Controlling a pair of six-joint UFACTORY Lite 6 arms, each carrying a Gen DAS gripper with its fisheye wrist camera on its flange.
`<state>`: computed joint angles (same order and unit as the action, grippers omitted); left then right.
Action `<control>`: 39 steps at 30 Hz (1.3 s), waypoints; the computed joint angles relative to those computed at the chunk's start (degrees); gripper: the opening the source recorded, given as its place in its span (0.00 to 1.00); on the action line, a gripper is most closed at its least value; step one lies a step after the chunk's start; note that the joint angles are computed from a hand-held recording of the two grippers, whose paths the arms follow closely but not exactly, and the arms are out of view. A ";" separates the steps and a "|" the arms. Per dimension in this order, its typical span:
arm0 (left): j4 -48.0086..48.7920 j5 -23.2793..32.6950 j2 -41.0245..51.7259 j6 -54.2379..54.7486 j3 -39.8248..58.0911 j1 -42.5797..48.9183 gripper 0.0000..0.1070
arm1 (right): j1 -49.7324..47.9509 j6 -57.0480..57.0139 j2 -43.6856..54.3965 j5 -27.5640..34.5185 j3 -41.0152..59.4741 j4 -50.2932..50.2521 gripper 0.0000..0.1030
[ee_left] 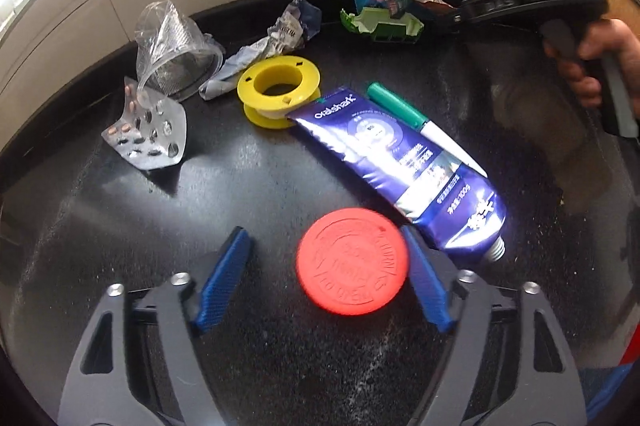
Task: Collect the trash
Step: 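Grasp the red lid with the left tool while the right tool grasps the blue snack wrapper, then carry the lid and wrapper over the bin and open both tools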
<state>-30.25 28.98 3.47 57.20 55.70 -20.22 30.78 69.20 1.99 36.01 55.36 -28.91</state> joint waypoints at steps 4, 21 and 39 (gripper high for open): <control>3.52 -0.45 0.49 -4.23 1.17 -1.41 0.45 | -1.86 -5.53 3.90 -3.09 2.74 1.21 0.31; 8.07 13.77 -7.01 -13.86 7.65 12.67 0.45 | 30.98 28.15 0.15 26.28 16.21 -0.59 0.06; 0.51 31.06 -21.35 8.67 2.50 30.14 0.45 | 55.96 46.88 30.99 53.65 64.39 0.84 0.06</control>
<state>-29.74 60.04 -17.89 65.87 58.20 9.92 86.74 116.08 32.98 89.65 119.75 -28.07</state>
